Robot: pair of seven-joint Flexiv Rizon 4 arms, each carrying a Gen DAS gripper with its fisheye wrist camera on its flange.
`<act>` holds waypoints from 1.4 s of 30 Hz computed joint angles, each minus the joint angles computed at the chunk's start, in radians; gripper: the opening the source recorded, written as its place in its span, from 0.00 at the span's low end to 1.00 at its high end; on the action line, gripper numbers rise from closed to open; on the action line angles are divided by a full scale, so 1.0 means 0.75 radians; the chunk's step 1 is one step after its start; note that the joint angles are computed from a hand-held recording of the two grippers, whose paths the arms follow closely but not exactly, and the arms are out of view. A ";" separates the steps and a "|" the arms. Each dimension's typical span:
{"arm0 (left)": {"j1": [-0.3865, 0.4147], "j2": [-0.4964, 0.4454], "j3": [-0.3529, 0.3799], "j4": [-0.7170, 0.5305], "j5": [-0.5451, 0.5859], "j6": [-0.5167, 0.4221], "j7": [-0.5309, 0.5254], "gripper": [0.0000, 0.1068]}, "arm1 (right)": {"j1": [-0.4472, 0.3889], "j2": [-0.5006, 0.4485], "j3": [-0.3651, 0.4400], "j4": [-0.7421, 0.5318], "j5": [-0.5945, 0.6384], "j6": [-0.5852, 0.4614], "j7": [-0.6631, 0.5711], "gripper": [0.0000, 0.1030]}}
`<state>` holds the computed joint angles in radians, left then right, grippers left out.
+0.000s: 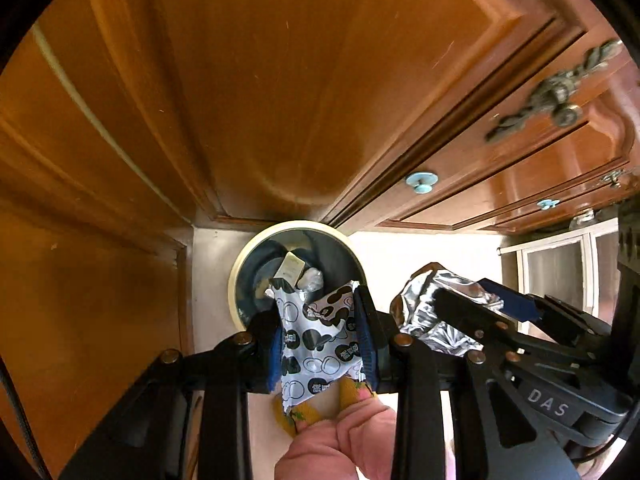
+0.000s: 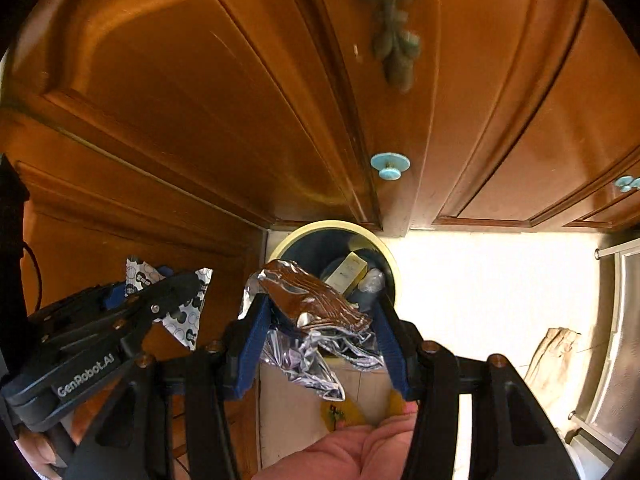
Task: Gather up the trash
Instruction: 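Open both tools to drop the wrapper and foil into the bin, then raise both open tools back up to the counter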
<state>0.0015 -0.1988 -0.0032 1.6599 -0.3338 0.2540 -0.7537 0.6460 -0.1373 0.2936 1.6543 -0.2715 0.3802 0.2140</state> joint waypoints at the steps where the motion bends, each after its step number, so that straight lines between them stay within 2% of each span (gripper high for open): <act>1: 0.000 -0.008 -0.001 0.008 0.001 0.014 0.012 0.28 | -0.007 0.000 -0.002 0.023 0.006 0.033 0.003 0.52; 5: -0.018 -0.022 -0.008 0.041 0.025 0.087 0.034 0.30 | -0.046 0.020 -0.001 0.144 0.067 0.207 0.013 0.52; 6: -0.025 -0.027 -0.010 0.048 0.042 0.102 0.038 0.35 | -0.049 0.019 -0.001 0.156 0.070 0.223 0.014 0.52; 7: -0.027 -0.031 -0.011 0.044 0.052 0.101 0.035 0.45 | -0.054 0.021 0.000 0.173 0.078 0.242 0.015 0.52; 9: -0.037 -0.035 -0.012 0.060 0.069 0.132 0.033 0.54 | -0.061 0.033 0.002 0.206 0.094 0.276 0.035 0.52; 15: -0.044 -0.039 -0.010 0.063 0.108 0.138 0.019 0.62 | -0.062 0.052 0.012 0.238 0.111 0.279 0.080 0.52; 20: -0.040 -0.013 -0.005 0.063 0.112 0.121 0.001 0.70 | -0.048 0.056 0.020 0.161 0.121 0.150 0.050 0.52; 29: -0.017 0.096 0.009 -0.085 0.155 -0.125 0.031 0.72 | -0.004 0.099 0.036 -0.053 0.126 -0.115 0.095 0.52; 37: 0.007 0.164 0.009 -0.301 0.065 -0.344 0.115 0.74 | 0.075 0.068 0.037 -0.406 0.040 -0.493 0.116 0.52; 42: 0.026 0.185 0.012 -0.429 -0.048 -0.429 0.144 0.74 | 0.190 -0.003 0.026 -0.708 -0.085 -0.786 0.112 0.53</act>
<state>0.0207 -0.0604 0.0054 1.3379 -0.3699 -0.0679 -0.6454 0.7885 -0.1399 0.3133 1.1231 -0.3353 -0.2096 0.2977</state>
